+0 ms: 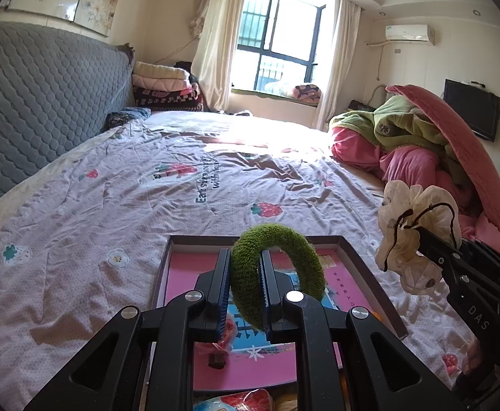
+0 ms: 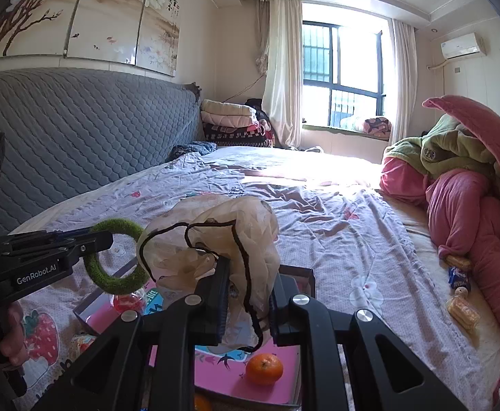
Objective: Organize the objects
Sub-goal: 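Lift and carry the ring with left tool while right tool carries the pouch over the pink tray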
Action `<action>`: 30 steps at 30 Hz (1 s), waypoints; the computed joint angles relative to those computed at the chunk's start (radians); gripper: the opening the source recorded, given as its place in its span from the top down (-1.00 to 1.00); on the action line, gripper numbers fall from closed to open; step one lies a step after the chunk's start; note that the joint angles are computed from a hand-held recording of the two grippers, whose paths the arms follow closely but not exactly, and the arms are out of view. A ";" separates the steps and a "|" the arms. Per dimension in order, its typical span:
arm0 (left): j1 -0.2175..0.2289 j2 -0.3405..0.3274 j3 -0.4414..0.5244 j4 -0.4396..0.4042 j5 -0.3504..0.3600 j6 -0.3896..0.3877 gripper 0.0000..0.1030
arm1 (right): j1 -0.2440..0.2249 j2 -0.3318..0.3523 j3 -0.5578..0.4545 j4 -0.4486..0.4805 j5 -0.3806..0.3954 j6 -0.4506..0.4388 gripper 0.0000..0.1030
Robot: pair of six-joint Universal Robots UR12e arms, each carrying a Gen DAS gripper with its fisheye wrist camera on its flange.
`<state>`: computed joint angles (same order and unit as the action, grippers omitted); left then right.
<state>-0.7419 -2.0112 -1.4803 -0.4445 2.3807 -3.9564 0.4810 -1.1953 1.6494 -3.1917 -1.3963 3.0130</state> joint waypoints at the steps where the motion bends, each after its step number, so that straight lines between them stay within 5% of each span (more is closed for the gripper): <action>1: 0.002 -0.001 -0.001 0.004 -0.005 0.002 0.70 | 0.002 0.004 -0.006 -0.003 -0.004 -0.002 0.63; 30: 0.018 -0.042 0.030 -0.126 -0.132 -0.023 0.70 | 0.013 0.034 -0.003 0.135 -0.052 -0.066 0.63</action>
